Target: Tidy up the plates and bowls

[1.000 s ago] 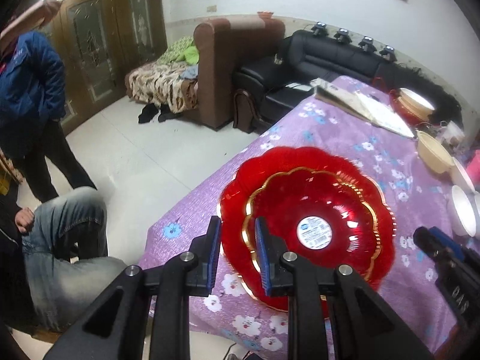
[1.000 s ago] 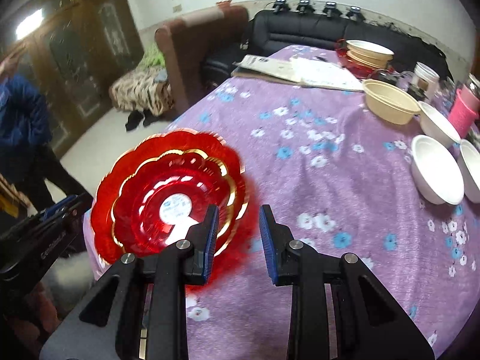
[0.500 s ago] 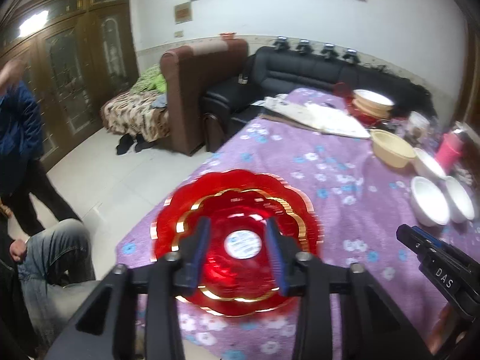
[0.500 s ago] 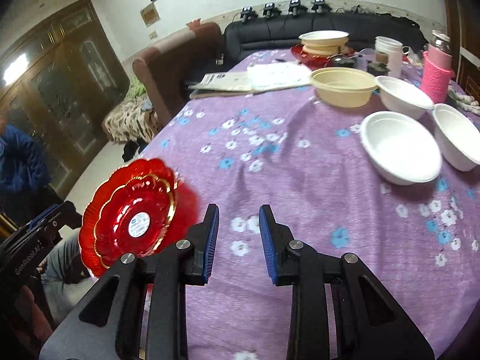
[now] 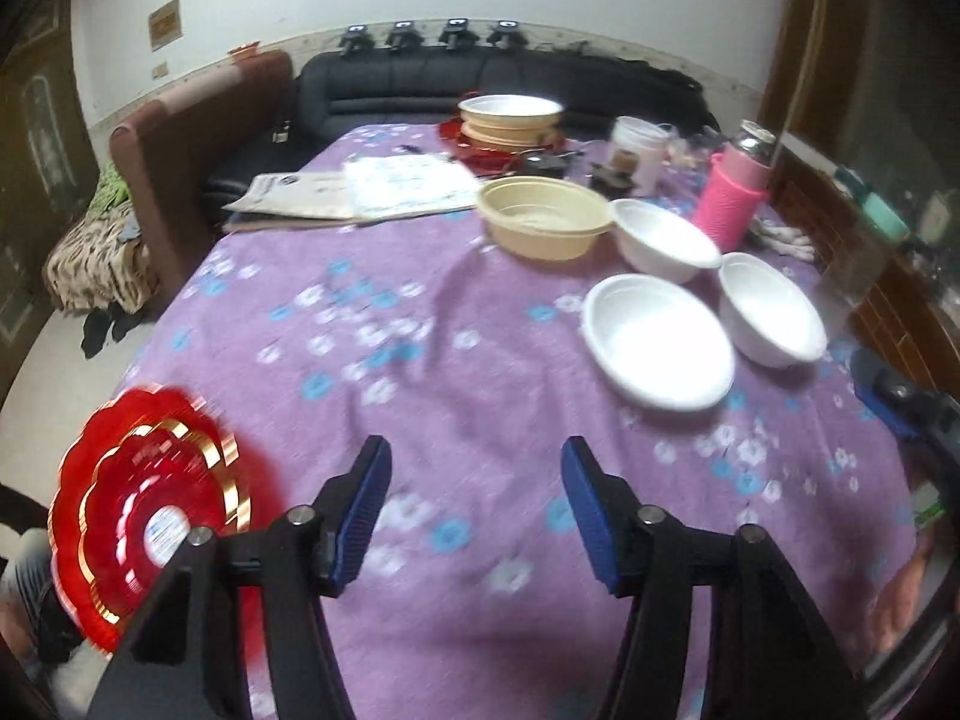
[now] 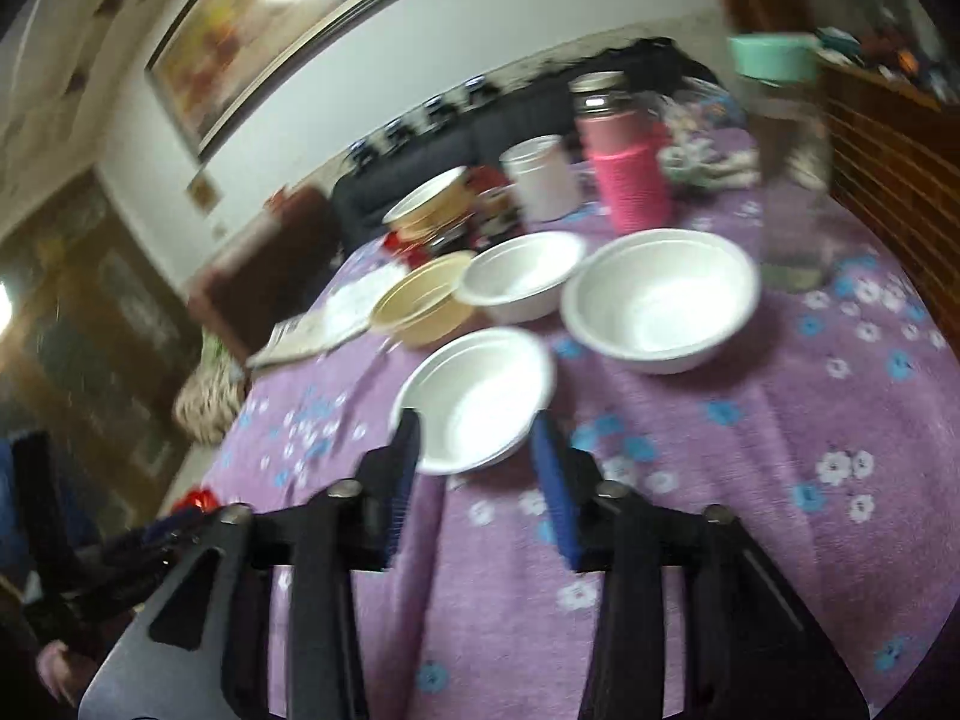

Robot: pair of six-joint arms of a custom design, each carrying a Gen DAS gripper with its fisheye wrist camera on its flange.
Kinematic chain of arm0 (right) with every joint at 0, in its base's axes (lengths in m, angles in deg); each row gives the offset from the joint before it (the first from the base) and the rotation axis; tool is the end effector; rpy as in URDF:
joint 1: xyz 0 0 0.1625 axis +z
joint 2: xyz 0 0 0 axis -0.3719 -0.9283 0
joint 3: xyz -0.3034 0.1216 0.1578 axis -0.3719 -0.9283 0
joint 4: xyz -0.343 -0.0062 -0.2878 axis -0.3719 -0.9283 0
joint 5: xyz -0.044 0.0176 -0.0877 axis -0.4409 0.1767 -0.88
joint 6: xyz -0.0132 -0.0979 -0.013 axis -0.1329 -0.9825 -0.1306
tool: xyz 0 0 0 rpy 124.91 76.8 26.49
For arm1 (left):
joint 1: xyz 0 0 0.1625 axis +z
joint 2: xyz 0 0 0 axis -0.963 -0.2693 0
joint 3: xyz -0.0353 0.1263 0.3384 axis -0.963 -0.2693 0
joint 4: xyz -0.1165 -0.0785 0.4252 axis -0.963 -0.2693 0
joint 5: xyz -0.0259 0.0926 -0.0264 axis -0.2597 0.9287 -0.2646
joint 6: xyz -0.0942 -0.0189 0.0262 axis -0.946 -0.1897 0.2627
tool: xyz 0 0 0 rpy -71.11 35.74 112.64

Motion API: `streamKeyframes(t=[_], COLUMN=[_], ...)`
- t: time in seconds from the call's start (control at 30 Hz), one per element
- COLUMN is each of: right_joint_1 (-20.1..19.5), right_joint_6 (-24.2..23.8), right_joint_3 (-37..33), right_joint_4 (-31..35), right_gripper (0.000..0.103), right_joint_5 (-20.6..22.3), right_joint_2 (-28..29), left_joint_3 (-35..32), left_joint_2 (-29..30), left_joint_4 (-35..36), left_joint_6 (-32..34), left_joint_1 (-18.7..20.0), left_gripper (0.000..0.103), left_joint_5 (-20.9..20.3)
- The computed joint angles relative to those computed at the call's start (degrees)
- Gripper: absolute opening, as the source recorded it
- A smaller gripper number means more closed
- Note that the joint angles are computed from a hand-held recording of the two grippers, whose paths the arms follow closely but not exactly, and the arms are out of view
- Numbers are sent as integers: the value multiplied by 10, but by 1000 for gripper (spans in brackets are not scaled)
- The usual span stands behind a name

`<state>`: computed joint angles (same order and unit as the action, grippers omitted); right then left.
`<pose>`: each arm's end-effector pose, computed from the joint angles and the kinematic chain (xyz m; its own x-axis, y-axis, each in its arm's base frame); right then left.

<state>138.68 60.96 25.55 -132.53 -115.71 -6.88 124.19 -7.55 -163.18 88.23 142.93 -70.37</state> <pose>0.3456 -0.5343 0.0177 -0.9365 0.2180 0.2747 -0.1274 0.5184 -0.8456 -0.0462 -0.6402 0.3463 -0.7132 0.2840 -0.6408 0.5855 0.7440 -0.3220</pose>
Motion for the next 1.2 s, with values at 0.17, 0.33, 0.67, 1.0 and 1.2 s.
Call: streamKeyframes(t=[0.17, 0.33, 0.67, 1.0, 1.2], right_joint_1=[-18, -36, -68, -72, -75], right_joint_6=[14, 47, 89, 90, 95], right_joint_3=[-18, -79, -155, -180, -184], right_joint_4=[23, 134, 240, 254, 255], right_gripper=[46, 46, 46, 46, 46], right_joint_5=[-3, -30, -25, -35, -38], right_joint_2=[2, 28, 62, 82, 89], left_joint_3=[-28, -67, -146, -155, -158], left_joint_2=[68, 135, 206, 219, 226], left_joint_4=[-75, -133, -99, -87, -76], left_joint_6=[33, 66, 31, 35, 38], left_joint_1=[-15, -12, 10, 16, 20], left_gripper=[61, 62, 62, 63, 63], left_joint_5=[18, 39, 11, -14, -16])
